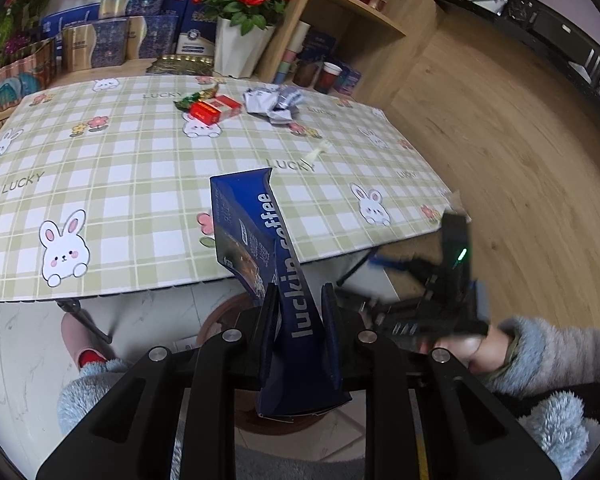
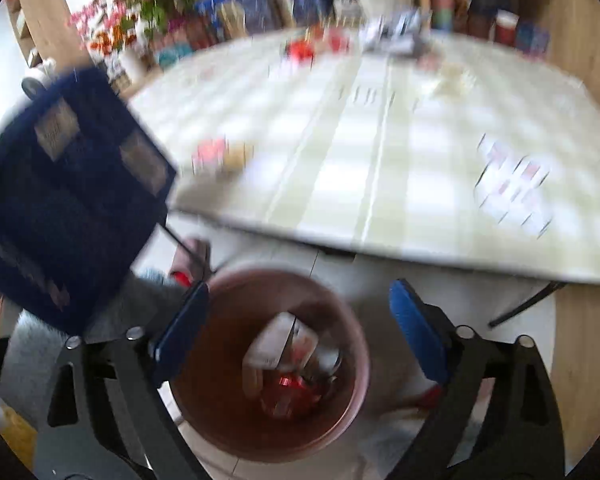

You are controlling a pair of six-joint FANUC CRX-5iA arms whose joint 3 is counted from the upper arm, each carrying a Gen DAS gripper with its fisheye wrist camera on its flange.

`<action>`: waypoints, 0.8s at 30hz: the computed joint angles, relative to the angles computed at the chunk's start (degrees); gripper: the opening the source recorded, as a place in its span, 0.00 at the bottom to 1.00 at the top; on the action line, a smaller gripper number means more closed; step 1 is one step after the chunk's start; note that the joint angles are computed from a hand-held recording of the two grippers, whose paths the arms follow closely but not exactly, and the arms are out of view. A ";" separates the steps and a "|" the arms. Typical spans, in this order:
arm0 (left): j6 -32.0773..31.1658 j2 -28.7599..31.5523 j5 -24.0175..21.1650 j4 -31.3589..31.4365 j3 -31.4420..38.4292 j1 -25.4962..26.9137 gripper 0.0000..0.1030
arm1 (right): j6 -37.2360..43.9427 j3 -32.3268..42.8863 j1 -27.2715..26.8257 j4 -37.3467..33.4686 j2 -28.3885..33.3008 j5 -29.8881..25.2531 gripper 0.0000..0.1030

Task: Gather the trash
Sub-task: 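Open the right gripper to drop the red lighter into the bin, then lower the coffee bag into the bin and open the left gripper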

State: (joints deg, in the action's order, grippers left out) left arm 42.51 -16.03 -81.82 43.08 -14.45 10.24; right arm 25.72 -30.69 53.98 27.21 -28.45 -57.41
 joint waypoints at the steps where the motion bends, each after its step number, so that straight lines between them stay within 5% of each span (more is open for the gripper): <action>1: -0.25 -0.10 -0.45 -0.12 -0.09 -0.01 0.21 | -1.06 -0.03 0.38 1.90 -0.45 -0.31 0.91; 11: -0.57 0.58 -4.55 -5.09 -1.37 -2.44 0.21 | -9.53 0.28 2.49 17.98 -3.30 -4.55 0.94; 24: 6.50 10.01 -2.88 -13.65 -0.18 -8.28 0.21 | -10.43 0.91 3.56 19.87 -3.93 -7.57 0.94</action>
